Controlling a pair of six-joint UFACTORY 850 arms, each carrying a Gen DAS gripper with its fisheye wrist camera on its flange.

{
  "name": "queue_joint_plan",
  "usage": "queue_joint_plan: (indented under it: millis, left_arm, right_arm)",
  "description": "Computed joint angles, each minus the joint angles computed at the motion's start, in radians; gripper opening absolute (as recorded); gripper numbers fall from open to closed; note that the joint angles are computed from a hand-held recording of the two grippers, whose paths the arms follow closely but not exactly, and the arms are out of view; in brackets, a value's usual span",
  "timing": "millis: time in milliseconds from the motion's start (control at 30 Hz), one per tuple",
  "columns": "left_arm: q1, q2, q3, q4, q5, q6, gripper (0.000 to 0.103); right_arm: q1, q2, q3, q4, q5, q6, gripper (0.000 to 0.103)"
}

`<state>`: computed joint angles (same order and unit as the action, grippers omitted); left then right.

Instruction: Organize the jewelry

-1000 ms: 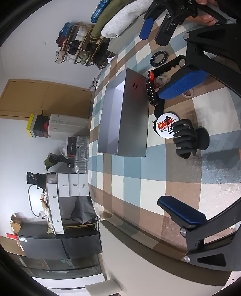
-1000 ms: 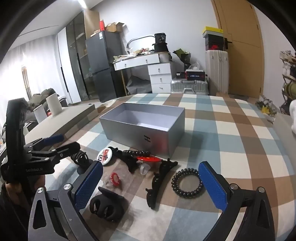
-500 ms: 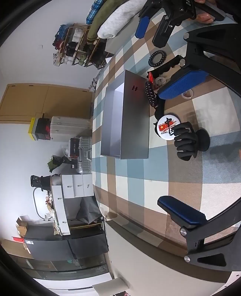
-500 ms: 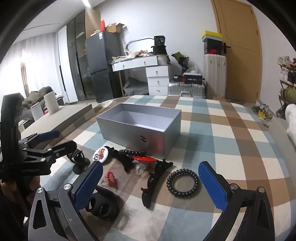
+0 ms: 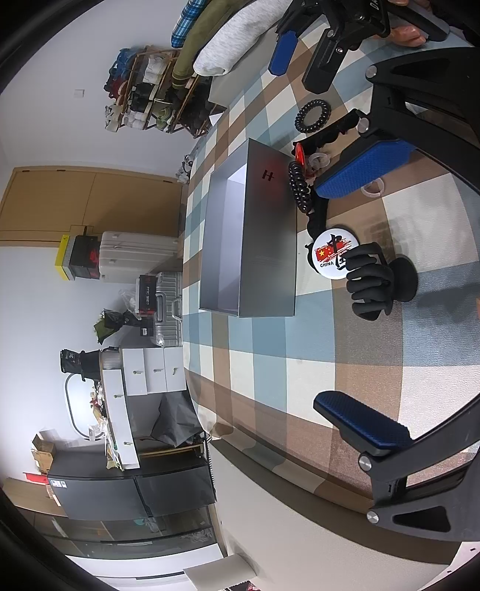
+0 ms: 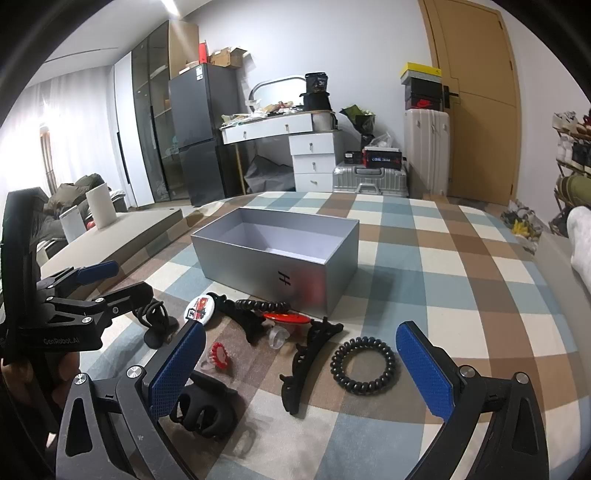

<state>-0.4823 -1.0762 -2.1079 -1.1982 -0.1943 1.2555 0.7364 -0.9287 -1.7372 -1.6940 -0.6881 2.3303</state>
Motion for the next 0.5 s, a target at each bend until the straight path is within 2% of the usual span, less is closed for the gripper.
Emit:
queue_joint_plan:
  millis: [500]
  left_arm:
    - [0.001,-0.001,-0.002,0.014,-0.004,-0.024,0.102]
  right_arm:
    - [0.002,-0.003,-0.009,0.035,-0.002,-0.037,0.103]
